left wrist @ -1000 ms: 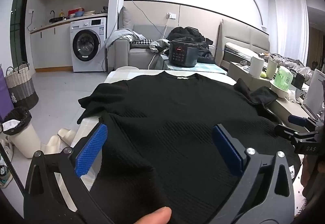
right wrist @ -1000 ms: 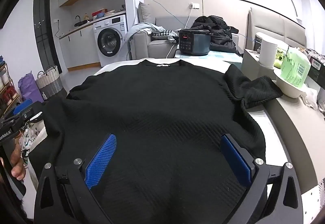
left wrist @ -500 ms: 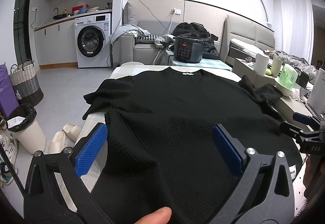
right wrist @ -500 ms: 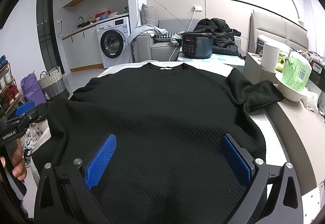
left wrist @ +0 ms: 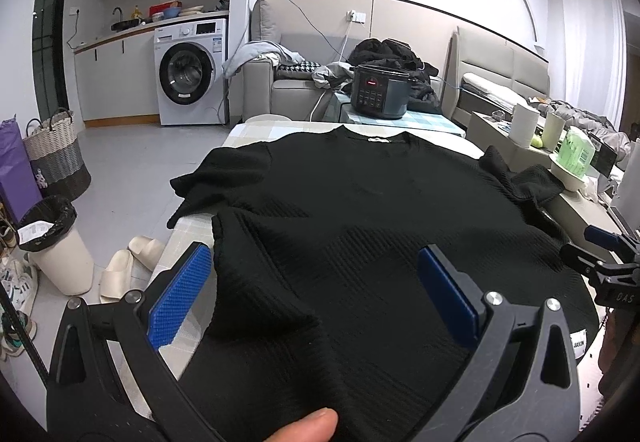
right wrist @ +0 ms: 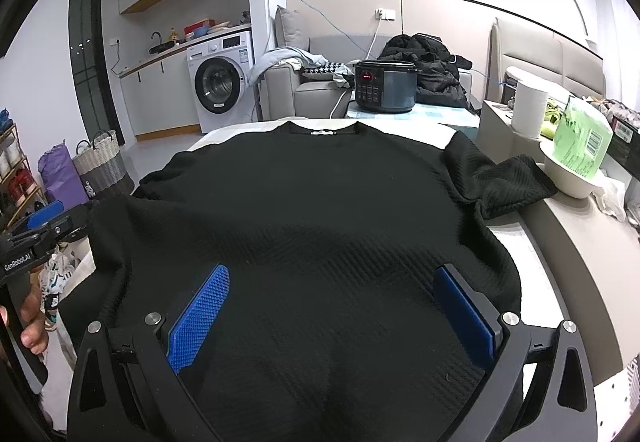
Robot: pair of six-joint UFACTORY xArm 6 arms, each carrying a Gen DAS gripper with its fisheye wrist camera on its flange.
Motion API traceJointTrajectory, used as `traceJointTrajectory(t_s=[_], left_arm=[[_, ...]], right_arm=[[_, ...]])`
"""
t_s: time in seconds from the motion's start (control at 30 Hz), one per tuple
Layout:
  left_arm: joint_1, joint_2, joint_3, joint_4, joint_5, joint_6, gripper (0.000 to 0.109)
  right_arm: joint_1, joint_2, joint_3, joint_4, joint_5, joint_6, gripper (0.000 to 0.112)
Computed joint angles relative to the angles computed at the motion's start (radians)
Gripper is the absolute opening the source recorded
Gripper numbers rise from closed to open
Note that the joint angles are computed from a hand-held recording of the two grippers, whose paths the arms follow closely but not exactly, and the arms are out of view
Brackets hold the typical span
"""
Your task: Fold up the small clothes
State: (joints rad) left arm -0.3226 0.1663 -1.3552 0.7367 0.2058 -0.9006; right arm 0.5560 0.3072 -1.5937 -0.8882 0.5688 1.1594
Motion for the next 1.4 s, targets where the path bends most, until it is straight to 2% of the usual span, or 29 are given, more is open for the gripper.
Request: traceJointTrajectory(t_s=[0.53, 1.0, 1.4], left_arm=[[-0.006, 0.002, -0.010, 0.003, 0.018, 0.000, 0.102], [-0.019, 0.016, -0.028, -0.080, 0.036, 0.089, 0.102], [-0.037, 0.047, -0.068, -0.118, 0.055, 0.151, 0.102]], right_arm=[[0.002, -0.002, -0.009, -0.003, 0.018, -0.014, 0.103], [0.000, 0.001, -0.011, -0.008, 0.010, -0.010, 0.103], [-0.027, -0.040, 0.049, -0.060, -0.026, 0.087, 0.103]])
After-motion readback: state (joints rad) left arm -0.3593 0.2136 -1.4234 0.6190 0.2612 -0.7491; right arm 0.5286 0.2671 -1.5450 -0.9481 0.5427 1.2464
